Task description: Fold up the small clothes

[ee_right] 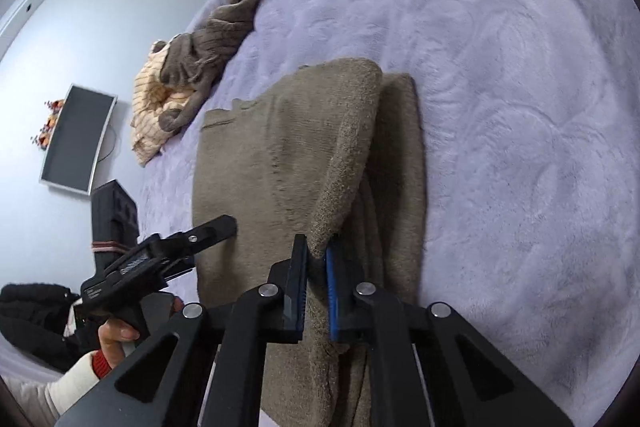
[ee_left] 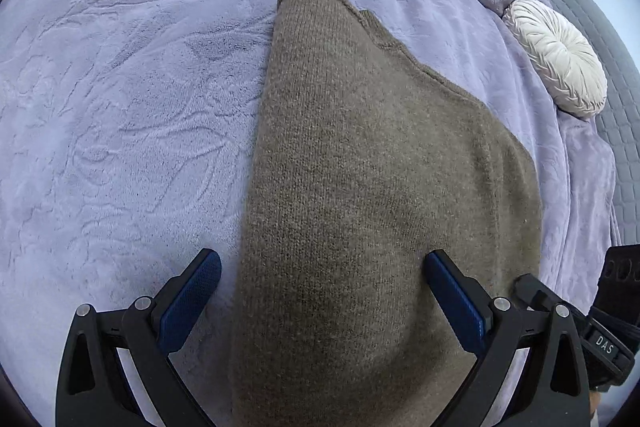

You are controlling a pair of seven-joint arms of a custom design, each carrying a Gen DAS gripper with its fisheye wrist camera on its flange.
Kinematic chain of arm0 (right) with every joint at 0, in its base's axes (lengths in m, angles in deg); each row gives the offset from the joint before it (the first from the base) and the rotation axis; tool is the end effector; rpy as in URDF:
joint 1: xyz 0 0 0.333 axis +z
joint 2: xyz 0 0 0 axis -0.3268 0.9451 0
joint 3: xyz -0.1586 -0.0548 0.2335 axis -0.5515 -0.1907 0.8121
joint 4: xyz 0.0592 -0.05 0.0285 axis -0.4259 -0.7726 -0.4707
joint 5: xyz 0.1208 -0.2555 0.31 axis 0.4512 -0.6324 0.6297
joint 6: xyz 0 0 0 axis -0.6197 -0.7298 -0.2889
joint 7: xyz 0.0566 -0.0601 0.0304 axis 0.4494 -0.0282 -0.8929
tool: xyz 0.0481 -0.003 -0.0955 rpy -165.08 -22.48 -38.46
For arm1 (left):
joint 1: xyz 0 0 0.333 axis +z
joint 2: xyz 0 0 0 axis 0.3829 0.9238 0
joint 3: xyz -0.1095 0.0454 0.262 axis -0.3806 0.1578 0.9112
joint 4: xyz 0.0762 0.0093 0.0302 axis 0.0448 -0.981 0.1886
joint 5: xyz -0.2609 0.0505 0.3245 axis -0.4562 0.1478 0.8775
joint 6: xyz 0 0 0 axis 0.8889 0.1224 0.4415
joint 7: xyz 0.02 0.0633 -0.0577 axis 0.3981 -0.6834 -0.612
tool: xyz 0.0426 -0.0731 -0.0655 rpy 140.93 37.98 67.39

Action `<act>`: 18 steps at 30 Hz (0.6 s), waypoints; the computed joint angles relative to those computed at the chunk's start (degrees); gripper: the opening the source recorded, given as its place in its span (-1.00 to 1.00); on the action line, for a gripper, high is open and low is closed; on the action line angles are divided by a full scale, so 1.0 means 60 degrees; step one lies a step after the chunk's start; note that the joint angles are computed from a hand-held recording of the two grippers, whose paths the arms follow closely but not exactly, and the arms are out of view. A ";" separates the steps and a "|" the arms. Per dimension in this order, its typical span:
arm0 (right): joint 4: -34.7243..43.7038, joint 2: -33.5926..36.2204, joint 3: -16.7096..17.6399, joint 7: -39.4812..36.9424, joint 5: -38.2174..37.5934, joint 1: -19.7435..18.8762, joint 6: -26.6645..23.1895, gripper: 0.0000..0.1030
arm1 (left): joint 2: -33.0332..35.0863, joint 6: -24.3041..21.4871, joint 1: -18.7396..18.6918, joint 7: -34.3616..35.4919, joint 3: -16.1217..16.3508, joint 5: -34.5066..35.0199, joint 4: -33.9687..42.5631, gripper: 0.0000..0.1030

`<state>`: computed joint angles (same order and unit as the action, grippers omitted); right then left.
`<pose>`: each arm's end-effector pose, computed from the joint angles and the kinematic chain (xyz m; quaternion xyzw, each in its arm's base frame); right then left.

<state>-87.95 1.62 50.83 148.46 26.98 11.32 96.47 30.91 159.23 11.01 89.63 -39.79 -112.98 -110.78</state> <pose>0.3949 0.1918 0.4593 -0.4381 0.8113 0.0334 0.3858 0.5751 -0.2695 0.4455 0.5794 -0.7865 0.1907 0.0963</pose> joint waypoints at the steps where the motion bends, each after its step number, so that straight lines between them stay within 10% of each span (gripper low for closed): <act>1: 0.0034 -0.0068 0.0178 0.0077 -0.0153 -0.0168 -0.0174 -0.83 | 0.0015 0.0003 -0.0029 -0.0003 -0.0017 0.0061 0.0024 0.98; 7: -0.0616 -0.0691 0.0337 0.1159 -0.0101 -0.0631 -0.0591 -0.63 | 0.0077 0.0067 -0.0336 0.0310 -0.0167 0.0721 0.0158 0.98; 10: -0.0929 -0.0762 -0.0247 0.0937 0.0278 -0.0063 -0.0029 0.12 | 0.0097 0.0077 -0.0298 0.0446 -0.0140 0.0473 0.0132 0.98; 18: -0.0776 -0.0269 -0.1347 -0.0348 0.0937 0.0951 0.0377 0.12 | 0.0084 0.0031 0.0009 0.0589 0.0022 -0.0134 0.0330 0.98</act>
<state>-92.61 0.01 42.75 146.37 32.60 17.03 98.74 31.41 159.42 11.06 93.16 -39.66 -113.78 -108.80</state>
